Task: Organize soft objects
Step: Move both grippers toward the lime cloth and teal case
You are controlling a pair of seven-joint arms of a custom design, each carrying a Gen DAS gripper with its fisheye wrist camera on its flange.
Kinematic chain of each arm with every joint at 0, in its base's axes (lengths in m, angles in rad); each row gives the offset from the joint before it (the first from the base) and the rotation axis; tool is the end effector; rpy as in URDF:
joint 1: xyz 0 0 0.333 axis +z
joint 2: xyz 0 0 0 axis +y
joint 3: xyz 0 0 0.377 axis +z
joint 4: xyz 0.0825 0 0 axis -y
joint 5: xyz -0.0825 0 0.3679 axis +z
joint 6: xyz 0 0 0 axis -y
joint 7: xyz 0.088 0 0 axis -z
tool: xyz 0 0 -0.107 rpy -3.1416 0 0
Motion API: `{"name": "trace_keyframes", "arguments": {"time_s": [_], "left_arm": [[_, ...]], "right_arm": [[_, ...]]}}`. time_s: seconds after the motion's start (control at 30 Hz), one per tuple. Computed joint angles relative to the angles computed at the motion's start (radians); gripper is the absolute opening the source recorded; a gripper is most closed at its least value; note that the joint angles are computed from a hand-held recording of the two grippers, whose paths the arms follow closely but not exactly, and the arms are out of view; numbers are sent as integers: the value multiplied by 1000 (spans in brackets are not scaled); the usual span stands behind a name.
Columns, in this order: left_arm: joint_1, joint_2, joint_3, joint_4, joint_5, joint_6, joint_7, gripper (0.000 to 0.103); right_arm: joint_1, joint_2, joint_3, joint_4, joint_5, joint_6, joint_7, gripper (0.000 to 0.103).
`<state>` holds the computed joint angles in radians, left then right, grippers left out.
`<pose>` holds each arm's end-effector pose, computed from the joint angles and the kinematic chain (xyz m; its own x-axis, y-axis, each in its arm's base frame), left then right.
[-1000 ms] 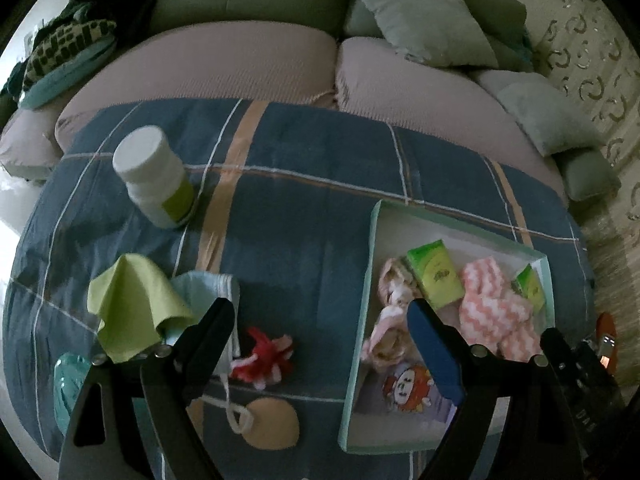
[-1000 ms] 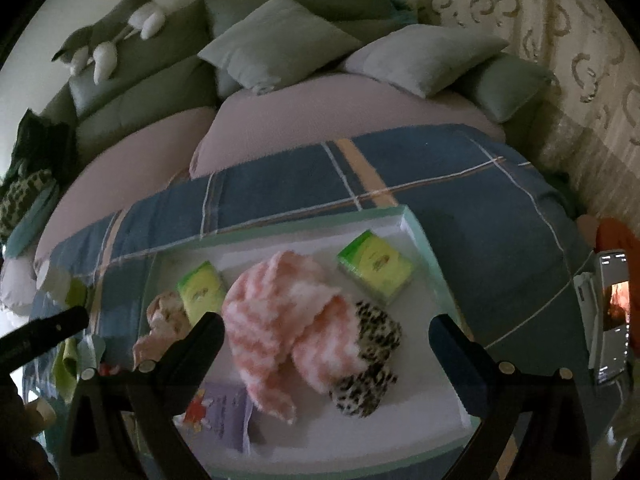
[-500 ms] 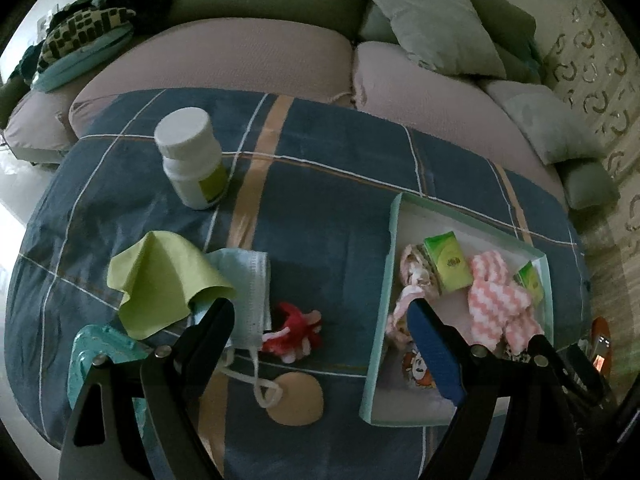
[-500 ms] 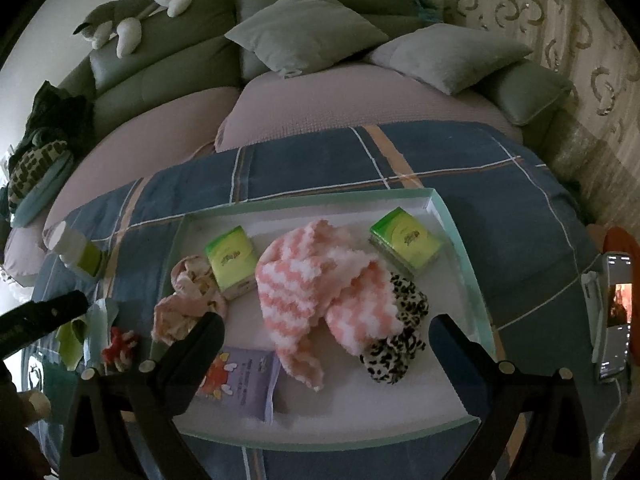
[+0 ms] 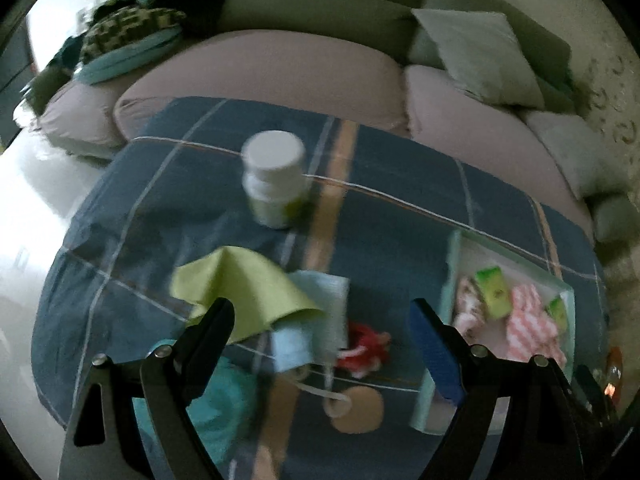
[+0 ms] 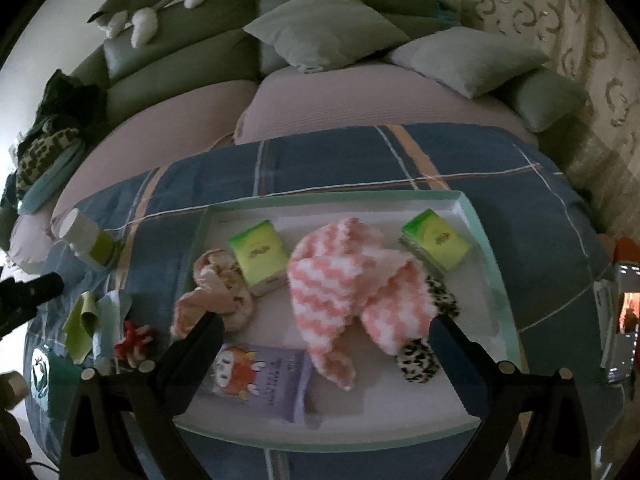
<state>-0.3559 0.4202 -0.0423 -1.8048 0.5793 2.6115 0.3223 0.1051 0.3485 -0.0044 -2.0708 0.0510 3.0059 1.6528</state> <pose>0.6338 -0.2753 0.4168 0.3653 -0.9222 0.1265 -0.7882 -0.3788 -0.4851 0.6409 0.0613 0.3972 -0.0058 -0.9970 -0.0774 -0.8350 0.0474 -0.5483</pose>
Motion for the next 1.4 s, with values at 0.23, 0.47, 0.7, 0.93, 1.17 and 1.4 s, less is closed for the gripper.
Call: {"name": "trace_keyframes", "arguments": {"time_s": [0.23, 0.47, 0.7, 0.93, 1.17, 1.4], "left_arm": [[13, -58, 37, -72, 61, -44, -127, 89], [71, -96, 16, -138, 80, -40, -200, 89], [107, -91, -3, -154, 38, -47, -185, 89], [120, -78, -9, -151, 0, -46, -146, 89], [122, -52, -7, -138, -47, -38, -101, 89], [117, -35, 0, -126, -82, -33, -67, 89]], "right_arm": [[4, 10, 34, 12, 10, -10, -31, 103], [-61, 24, 168, 25, 110, -3, -153, 103], [-100, 63, 282, 64, 252, -34, -328, 103], [-38, 94, 241, 103, 278, -77, -365, 103], [-35, 109, 261, 104, 306, -63, -426, 103], [-4, 131, 242, 113, 288, -68, -448, 103]]}}
